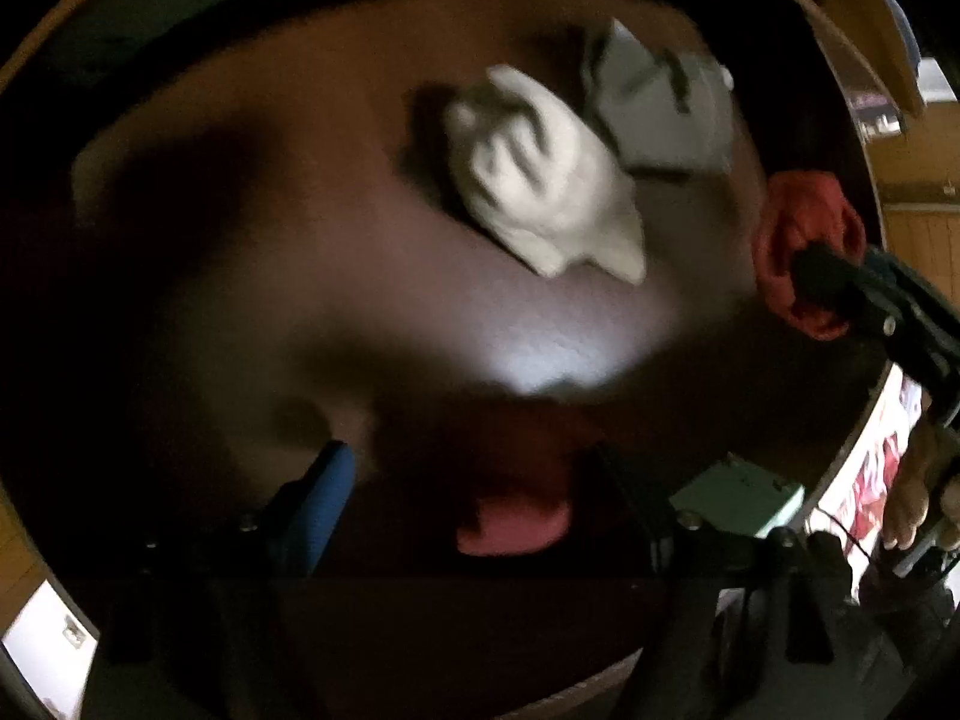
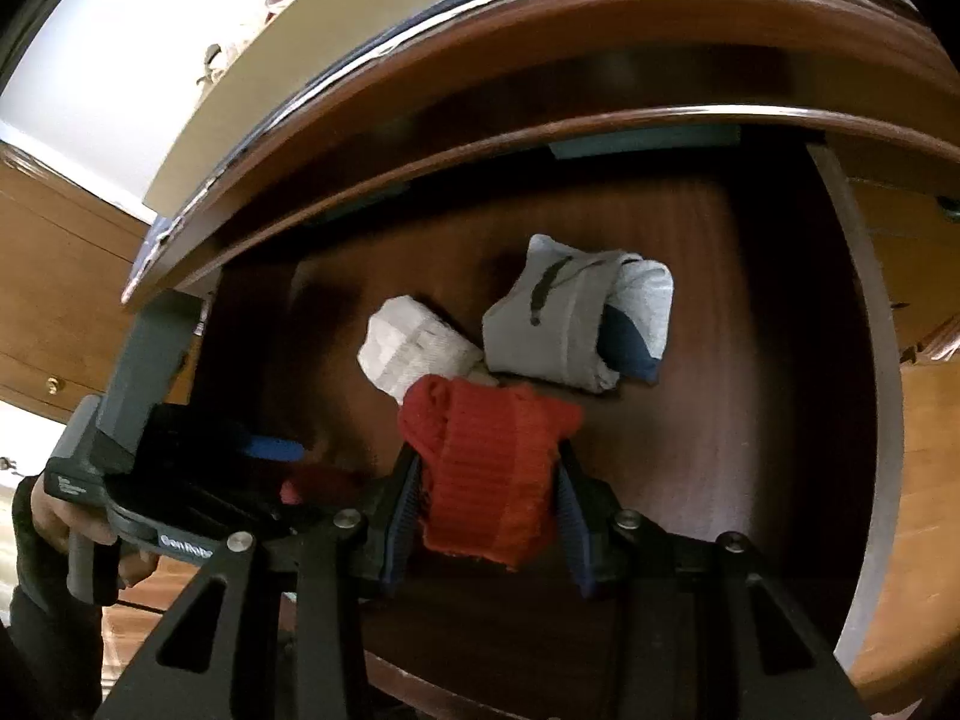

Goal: Take underwear out of drawer
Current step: 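Grasp the red knit sock with the right gripper while the left gripper grasps the dark red sock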

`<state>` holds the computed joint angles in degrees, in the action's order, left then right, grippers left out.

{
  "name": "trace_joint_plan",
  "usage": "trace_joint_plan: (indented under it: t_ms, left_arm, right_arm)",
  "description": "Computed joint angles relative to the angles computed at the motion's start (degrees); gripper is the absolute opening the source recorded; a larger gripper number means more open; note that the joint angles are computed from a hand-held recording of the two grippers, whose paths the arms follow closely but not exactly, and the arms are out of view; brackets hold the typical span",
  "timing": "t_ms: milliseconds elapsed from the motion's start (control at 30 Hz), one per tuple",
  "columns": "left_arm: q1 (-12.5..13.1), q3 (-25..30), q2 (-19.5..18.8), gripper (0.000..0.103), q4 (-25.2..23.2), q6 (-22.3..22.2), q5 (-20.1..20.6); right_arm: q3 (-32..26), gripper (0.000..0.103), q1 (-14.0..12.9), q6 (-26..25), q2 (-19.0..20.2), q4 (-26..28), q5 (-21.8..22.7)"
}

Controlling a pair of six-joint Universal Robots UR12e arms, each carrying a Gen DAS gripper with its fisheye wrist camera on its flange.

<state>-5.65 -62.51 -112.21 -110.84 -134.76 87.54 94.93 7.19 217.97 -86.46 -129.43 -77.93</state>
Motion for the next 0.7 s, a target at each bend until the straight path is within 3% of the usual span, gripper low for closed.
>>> trace_joint_plan:
  t_ms: [133, 200, 267, 333, 400, 500, 600, 700]
  left_arm:
    - [-0.93, 0.51, -0.46, 0.077, -1.29, -0.11, 2.17]
    - [-0.93, 1.16, -1.24, 0.069, -3.77, -1.09, 1.57]
    - [-0.69, 3.35, -2.94, 0.064, -9.25, -2.64, 0.25]
    - [-0.59, 2.92, -2.59, 0.059, -9.44, -1.45, -0.43]
    - [-0.12, 3.17, -2.78, 0.045, -11.70, -1.37, -2.64]
    - [0.57, 1.27, -1.41, 0.038, -10.18, 0.14, -5.05]
    - [1.44, -0.28, -0.20, 0.036, -7.61, 0.19, -6.40]
    - [2.74, -1.19, 0.74, 0.036, -4.37, -0.80, -10.20]
  right_arm:
    - [0.61, 0.045, -0.67, 0.08, 0.00, -1.40, 1.14]
    - [-0.47, 0.045, -1.47, -0.12, 0.10, -0.80, 1.92]
    - [-0.83, 0.045, -1.80, -0.10, 0.04, -0.54, 2.10]
    - [-0.57, 0.045, -1.93, 0.39, -0.02, -1.05, 2.17]
    - [-0.27, 0.045, -2.06, 0.73, -0.24, -1.51, 2.17]
    - [0.52, 0.045, -2.17, 2.30, -0.77, -3.07, 1.66]
    - [1.68, 0.045, -2.30, 3.75, -1.70, -4.93, 1.46]
    - [2.84, 0.045, -2.03, 5.44, -2.46, -8.23, 0.56]
